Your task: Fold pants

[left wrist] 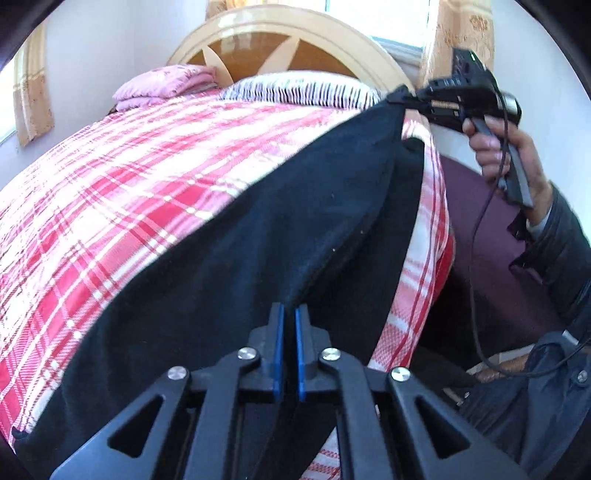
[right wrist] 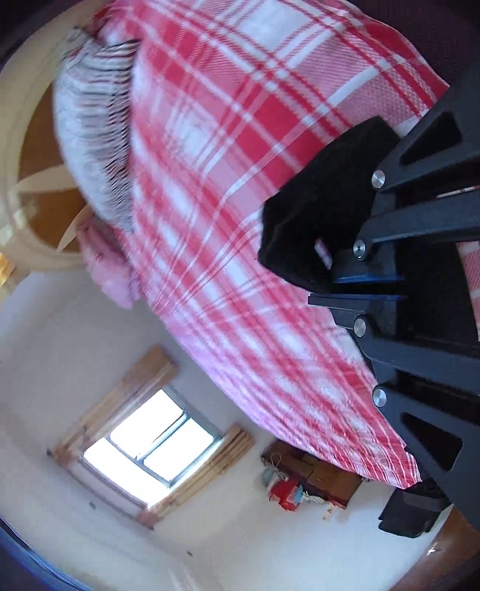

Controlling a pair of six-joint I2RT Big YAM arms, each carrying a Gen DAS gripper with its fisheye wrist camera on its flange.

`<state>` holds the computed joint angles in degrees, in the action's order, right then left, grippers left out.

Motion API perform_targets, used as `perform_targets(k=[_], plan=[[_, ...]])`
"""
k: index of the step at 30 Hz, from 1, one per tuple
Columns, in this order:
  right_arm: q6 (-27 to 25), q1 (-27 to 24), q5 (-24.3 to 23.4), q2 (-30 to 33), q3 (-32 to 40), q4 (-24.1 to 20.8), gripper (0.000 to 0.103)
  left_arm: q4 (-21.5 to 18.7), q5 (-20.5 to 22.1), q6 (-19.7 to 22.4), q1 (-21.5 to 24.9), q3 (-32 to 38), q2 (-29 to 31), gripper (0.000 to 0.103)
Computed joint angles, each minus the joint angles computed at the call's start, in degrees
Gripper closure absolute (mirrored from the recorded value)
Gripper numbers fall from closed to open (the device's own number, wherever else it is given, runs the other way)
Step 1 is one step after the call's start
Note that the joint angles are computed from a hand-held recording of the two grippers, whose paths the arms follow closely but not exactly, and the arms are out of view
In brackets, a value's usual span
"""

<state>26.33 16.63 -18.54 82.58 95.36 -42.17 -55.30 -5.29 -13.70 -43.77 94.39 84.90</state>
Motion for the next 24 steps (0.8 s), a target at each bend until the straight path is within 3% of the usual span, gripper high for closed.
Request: perform_targets(k=[12, 17, 21, 24], plan=[[1.52, -2.73, -2.48, -2.90, -6.29, -0.88, 0.099, 0.71, 5.82, 1.43, -1.19, -1.66, -0.22, 0.096], [-1.82, -1.09, -0.72, 1.10, 0.22, -2.65, 0.099, 1.59, 8.51, 2.23, -1.56, -1.12, 0.39, 0.096], [-4.27, 0.12, -2.51, 4.82, 6.98, -3.30, 0.099, 1.01, 8.42, 1.90, -1.41, -0.40, 0.91, 0.096], [-5.72, 0.33, -7.18, 5.39, 8.99, -1.02, 0.099, 1.96, 9.34, 0.63, -0.84, -1.34, 0.37, 0.096]])
